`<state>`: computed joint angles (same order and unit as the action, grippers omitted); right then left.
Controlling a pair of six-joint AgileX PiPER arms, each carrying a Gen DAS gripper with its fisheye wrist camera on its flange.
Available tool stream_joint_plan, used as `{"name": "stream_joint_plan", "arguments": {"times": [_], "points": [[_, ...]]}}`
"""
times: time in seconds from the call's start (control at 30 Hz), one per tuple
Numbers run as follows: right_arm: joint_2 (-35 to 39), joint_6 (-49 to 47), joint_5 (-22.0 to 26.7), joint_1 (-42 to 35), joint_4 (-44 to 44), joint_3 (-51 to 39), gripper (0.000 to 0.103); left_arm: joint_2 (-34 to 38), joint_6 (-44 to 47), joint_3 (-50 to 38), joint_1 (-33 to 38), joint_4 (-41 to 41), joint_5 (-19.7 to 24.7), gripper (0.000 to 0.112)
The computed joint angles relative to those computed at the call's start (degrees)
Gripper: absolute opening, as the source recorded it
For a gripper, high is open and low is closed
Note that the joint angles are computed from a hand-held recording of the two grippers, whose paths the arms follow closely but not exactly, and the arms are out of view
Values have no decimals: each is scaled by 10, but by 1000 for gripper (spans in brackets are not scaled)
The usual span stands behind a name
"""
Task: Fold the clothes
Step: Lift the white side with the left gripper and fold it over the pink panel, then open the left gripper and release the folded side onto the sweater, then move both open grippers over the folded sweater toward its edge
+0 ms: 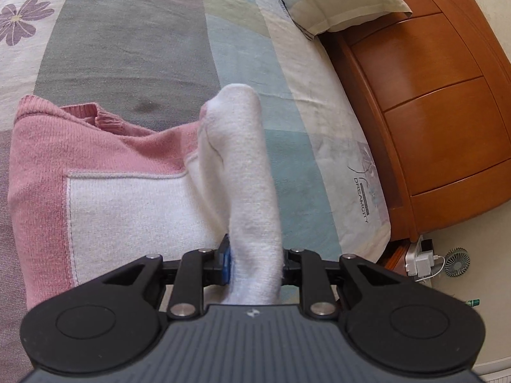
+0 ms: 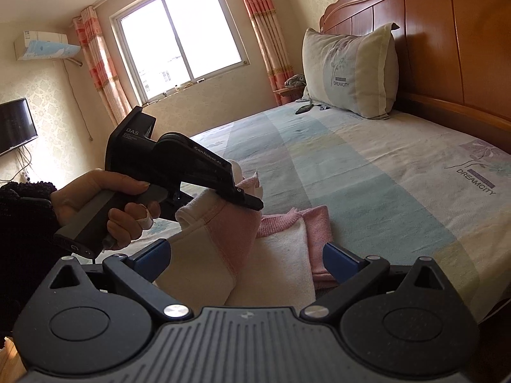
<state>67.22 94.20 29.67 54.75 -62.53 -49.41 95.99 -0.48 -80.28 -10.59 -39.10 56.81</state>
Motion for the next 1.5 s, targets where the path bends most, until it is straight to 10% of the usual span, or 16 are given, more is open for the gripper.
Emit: {"name": "stream_joint_plan", "arguments": {"times": [0.43, 0.57, 0.8, 1.03, 1.37, 1.5], "points": [[-3, -16, -5, -27, 30, 14, 103, 76, -58, -62, -59, 58, -16, 21], [-5, -20, 1, -28, 39, 15, 103, 79, -25, -63, -62, 30, -11, 42], [5, -36, -4, -30, 60, 13, 103, 44, 57, -76, -58, -25, 28, 54], [18, -69, -17, -36, 73, 4, 103, -74, 104, 28, -53, 137, -27, 68], [187, -483, -158, -117, 317, -130, 103, -179, 181, 137, 72, 137, -45, 69], [269, -481, -90, -111, 264, -194, 103, -181, 286, 143, 98, 50, -50, 75]]}}
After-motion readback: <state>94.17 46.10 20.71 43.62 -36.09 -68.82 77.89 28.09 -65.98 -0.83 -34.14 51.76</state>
